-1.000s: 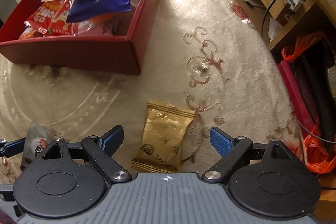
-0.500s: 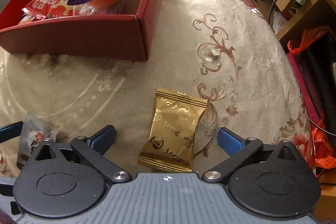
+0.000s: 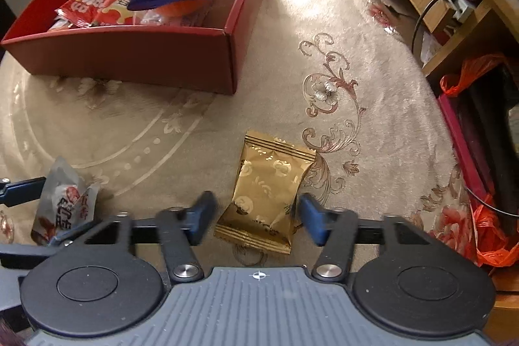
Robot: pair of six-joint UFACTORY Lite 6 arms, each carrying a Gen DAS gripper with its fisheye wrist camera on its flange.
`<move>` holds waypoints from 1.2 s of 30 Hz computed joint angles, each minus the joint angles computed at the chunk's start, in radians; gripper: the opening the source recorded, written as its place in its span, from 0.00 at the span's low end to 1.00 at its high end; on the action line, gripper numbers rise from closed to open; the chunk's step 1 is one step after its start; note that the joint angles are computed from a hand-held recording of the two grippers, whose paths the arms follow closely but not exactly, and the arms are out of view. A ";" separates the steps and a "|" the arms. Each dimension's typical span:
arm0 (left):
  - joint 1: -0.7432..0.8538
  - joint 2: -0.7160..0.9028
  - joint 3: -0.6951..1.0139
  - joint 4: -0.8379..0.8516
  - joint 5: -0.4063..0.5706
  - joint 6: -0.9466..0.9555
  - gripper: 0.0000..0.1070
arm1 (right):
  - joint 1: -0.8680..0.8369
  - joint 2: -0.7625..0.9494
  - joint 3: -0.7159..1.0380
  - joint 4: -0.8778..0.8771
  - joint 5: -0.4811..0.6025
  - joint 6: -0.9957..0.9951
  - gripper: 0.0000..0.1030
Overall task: Organize snacks
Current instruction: 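Grasp the white duck-snack pouch with the left gripper while the right grasps the gold cake packet, then lift and carry the duck-snack pouch and gold cake packet over the red box with both grippers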
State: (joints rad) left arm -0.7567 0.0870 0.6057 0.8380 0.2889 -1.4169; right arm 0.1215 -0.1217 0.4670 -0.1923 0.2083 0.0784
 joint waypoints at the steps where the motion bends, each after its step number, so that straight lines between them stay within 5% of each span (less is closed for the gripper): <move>1: 0.005 -0.010 -0.006 -0.022 -0.003 0.023 0.47 | 0.016 -0.017 -0.011 -0.035 0.008 0.043 0.51; 16: 0.068 -0.095 -0.060 -0.168 -0.030 0.148 0.45 | 0.215 -0.239 -0.104 -0.146 0.117 0.265 0.45; 36: 0.214 -0.308 -0.165 -0.255 -0.005 0.280 0.46 | 0.431 -0.180 -0.002 -0.313 0.116 0.503 0.45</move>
